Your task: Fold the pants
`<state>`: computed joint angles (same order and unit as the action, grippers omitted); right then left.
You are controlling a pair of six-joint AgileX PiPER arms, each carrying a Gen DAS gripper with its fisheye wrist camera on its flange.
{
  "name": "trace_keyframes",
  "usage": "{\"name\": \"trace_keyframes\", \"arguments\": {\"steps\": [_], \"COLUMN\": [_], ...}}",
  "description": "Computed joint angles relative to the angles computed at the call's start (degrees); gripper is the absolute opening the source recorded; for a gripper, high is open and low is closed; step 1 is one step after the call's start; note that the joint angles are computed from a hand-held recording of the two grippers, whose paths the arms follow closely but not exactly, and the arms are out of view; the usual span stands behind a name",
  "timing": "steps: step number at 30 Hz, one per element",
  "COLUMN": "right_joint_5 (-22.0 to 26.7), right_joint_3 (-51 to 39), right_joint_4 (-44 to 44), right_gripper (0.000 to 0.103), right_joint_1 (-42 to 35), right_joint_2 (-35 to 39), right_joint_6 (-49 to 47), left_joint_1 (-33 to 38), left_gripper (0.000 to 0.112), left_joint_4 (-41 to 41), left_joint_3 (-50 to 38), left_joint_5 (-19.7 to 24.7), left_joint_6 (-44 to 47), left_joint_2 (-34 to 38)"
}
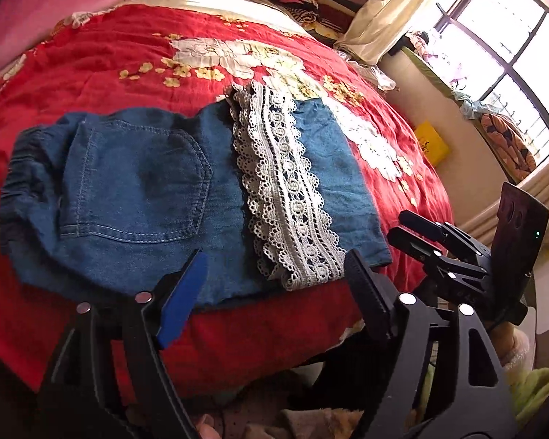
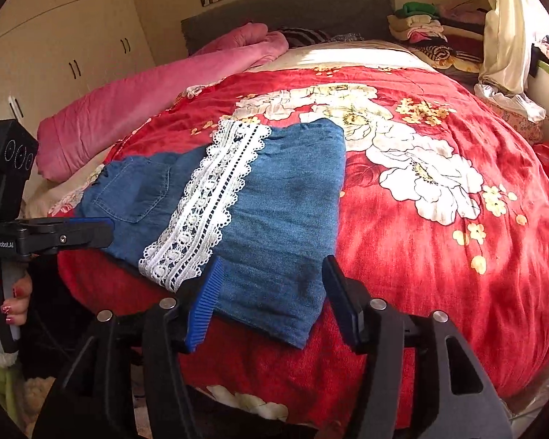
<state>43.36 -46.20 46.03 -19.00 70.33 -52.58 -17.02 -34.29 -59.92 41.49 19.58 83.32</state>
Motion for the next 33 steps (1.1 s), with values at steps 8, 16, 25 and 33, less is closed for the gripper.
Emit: {"name": "trace_keyframes", "arguments": {"steps": [8,16,25,33], "right_joint_5": [0.4,-0.6,-2.7,-0.9], "right_joint_3": [-0.9,-3.4,-10.3,-20.3], "right_joint_4": [-0.3,-2.3,-8.1,-9.3], "right_gripper": [0.081,0.090,0.093,0.095], "right_joint_1": [-0.5,3.7,14.1,22.5], "right_joint_2": [-2.5,-3.3,0.6,8.9], "right_joint_6": [2.9,6.9,14.9,19.2], "left_joint_1": [2.2,7.3,20.9,27.1], "left_gripper": [0.093,0.093,0.093,0.093], "left_joint_4": [5.2,9.4,2.5,-2.3], "left_joint_3": [0.9,3.0,5.4,7.4], "left_joint_5": [-0.6,-1.0,1.7,2.6], "left_joint_6": [-4.4,-7.2,0.2,6.3], "left_joint_2": [-4.2,-8.2,-10.3,-8.7]}}
